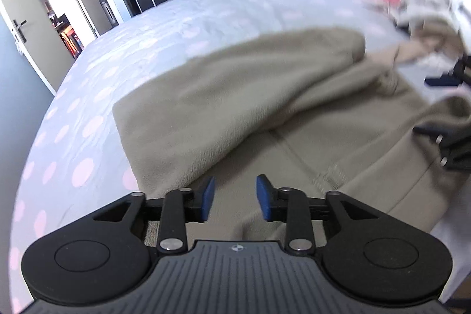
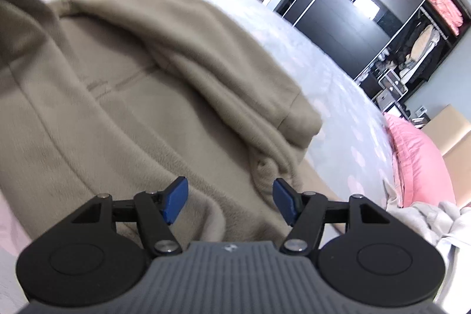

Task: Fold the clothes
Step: 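Grasp the hoodie hem with the left gripper while the right gripper grasps the hem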

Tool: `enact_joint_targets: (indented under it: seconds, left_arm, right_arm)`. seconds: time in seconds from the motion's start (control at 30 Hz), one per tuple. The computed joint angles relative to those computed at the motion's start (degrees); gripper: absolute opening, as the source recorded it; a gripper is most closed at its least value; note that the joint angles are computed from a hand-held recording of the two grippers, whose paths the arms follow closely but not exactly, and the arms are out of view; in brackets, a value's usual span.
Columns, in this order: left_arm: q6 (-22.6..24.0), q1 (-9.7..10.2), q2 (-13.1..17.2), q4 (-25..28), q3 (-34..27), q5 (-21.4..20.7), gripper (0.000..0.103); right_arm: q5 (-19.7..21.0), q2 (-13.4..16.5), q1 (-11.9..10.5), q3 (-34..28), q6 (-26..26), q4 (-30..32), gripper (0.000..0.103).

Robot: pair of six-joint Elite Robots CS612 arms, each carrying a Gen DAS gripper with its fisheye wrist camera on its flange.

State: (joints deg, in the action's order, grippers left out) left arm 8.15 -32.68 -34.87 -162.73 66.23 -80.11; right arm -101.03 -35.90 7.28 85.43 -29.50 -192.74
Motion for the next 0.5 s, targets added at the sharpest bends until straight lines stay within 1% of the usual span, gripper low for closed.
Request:
enact_joint_targets:
  seconds: [0.03,0.07,0.13,0.2,0.27,0.37,0.5]
  left_arm:
    - [0.01,0.21,-0.5,-1.34,0.8,-1.0,0.044]
    - [0.47,0.41,-1.05,-2.41,1.67,-2.0,0.05]
    - [1.35,0.82,-2.12,-4.48,3.34,-4.02,0.051]
    - [2.18,1.24,-3.16,-6.46,4.92,-6.08,0.053]
    - [3.68,1.7,-4.32,-7.5,6.56,-8.51,0.06]
    - [6.27,2.13,-6.24,-6.82,9.08,-11.17,0.063]
    - [8.21,2.75,-8.31,-5.2,12.21,-15.27,0.066]
  right_arm:
    - [0.77,-0.44,-0.13,0.63,0.62,-0.92,0.068]
    - [1.71,-0.84,-0.51,1.0,1.32,-1.48,0.07]
    - [4.05,-1.76,-1.27,1.9,3.4,-2.04,0.074]
    - [7.01,-3.02,-2.14,2.92,5.88,-1.48,0.074]
    - [9.95,-4.27,-3.06,3.7,8.42,0.74,0.074]
    - [13.35,-5.83,-4.2,4.8,9.28,4.03,0.075]
    - [15.72,-6.51,-4.69,5.28,6.85,7.45,0.075]
